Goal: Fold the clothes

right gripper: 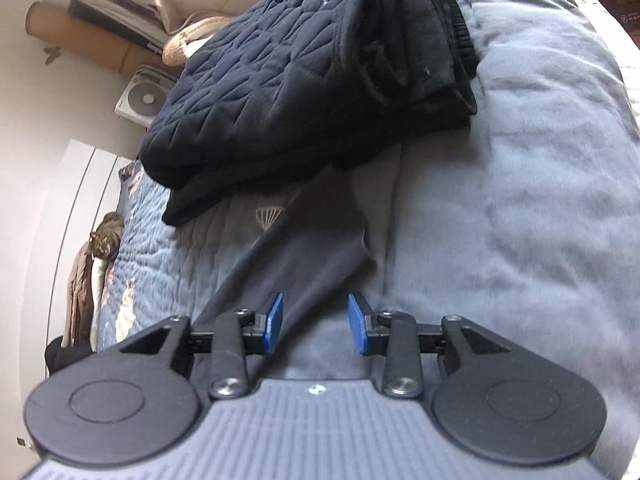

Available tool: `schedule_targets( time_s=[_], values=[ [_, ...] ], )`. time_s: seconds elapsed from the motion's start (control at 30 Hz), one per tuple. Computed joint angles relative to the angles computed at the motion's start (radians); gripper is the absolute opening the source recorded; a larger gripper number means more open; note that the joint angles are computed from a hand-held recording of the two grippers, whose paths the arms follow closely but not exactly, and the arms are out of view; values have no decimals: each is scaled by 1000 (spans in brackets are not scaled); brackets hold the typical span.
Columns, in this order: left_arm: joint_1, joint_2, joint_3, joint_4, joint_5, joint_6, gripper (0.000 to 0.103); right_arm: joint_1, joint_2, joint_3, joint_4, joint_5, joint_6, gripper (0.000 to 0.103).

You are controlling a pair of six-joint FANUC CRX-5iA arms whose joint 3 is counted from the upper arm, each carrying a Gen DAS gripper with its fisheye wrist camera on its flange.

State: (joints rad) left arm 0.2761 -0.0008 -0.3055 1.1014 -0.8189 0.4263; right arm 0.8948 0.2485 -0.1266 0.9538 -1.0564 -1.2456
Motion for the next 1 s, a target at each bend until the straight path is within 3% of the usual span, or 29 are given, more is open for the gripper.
schedule_targets(
  time_s=[0.2,0.4,0.53,0.77,0.83,0.9,1.0],
  values=[
    [11,23,32,-1,-161,-68,72,-24,-22,-58,32,42,-75,35],
    [-11,15,22,-7,-206,-101,73,-27,-34,-97,79,79,-213,35],
    [-19,11,18,-18,-234,-131,73,-29,-13,-60,38,57,-151,35],
    [-27,-5,2,-14,-240,-154,77,-33,6,-59,67,11,-208,35],
    [-24,-6,5,-14,-240,-151,77,-29,17,-43,63,-17,-203,30],
    [-21,-4,8,-12,-236,-146,77,-27,32,-13,48,-53,-156,4],
    [-13,-1,17,-9,-231,-138,77,-27,45,12,67,-76,-112,4]
  ],
)
